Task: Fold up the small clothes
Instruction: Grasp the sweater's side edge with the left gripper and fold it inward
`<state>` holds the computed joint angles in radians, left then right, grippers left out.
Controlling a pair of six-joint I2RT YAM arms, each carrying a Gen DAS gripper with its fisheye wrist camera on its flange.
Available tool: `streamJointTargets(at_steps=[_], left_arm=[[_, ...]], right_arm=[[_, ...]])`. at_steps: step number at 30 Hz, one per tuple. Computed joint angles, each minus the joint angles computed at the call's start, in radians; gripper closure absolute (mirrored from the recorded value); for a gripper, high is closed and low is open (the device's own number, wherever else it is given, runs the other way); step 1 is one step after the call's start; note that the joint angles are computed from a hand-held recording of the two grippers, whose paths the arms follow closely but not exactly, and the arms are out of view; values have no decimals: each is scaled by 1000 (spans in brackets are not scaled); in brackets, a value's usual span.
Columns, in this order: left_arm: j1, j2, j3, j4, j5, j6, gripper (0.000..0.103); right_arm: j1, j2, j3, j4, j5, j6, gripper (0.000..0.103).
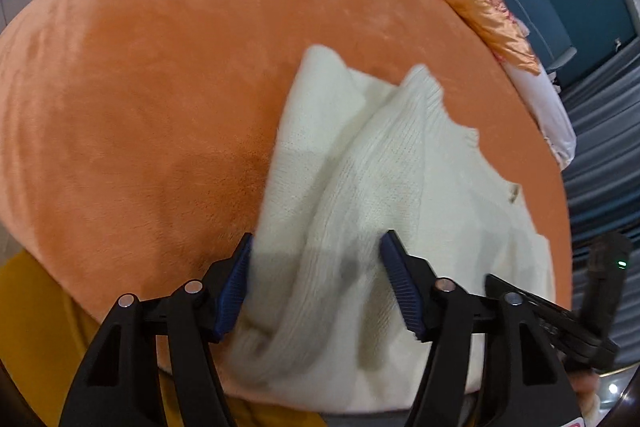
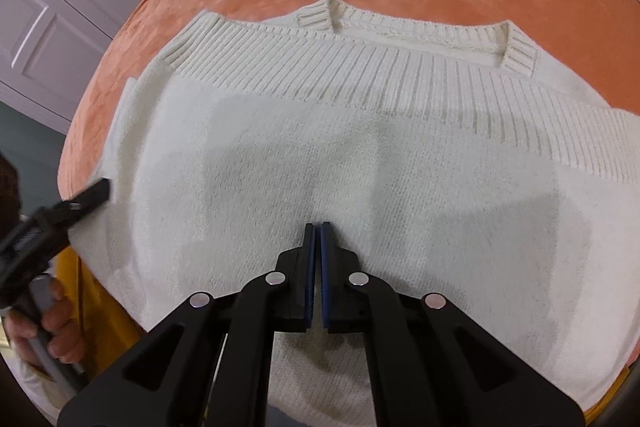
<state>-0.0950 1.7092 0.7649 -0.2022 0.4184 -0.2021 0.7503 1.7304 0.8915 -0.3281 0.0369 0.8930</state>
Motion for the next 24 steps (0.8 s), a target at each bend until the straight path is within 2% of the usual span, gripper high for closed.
streamJointTargets(at_steps=[1, 3, 4, 5, 8, 11, 15, 18, 24], left_arm=[[-9, -12, -8, 11, -12, -6, 49], [-13, -22, 2, -6, -16, 2, 65], [-11, -37, 2, -13, -11, -2, 78], [-8, -49, 6, -24, 0, -2, 85], [-11, -126, 1, -61, 20, 5, 88], [-88, -236, 6, -101, -14, -1, 89], [-272, -350, 45, -142, -115, -34, 90], [-428, -386, 86, -151, -202, -62, 89], [-672, -300, 189, -141, -263, -121, 90]], right_arm=[[-1, -9, -15, 16, -3, 6, 103], [-2, -26, -39, 42, -7, 19, 103], [-1, -34, -49, 50, -6, 25, 103], [3, -45, -58, 56, -1, 37, 103], [36, -104, -93, 60, 38, 92, 100], [97, -199, -153, 62, 103, 128, 88], [178, -363, -260, 36, 179, 185, 87], [236, -486, -327, -58, 247, 263, 83], [364, -805, -473, -284, 363, 506, 82]])
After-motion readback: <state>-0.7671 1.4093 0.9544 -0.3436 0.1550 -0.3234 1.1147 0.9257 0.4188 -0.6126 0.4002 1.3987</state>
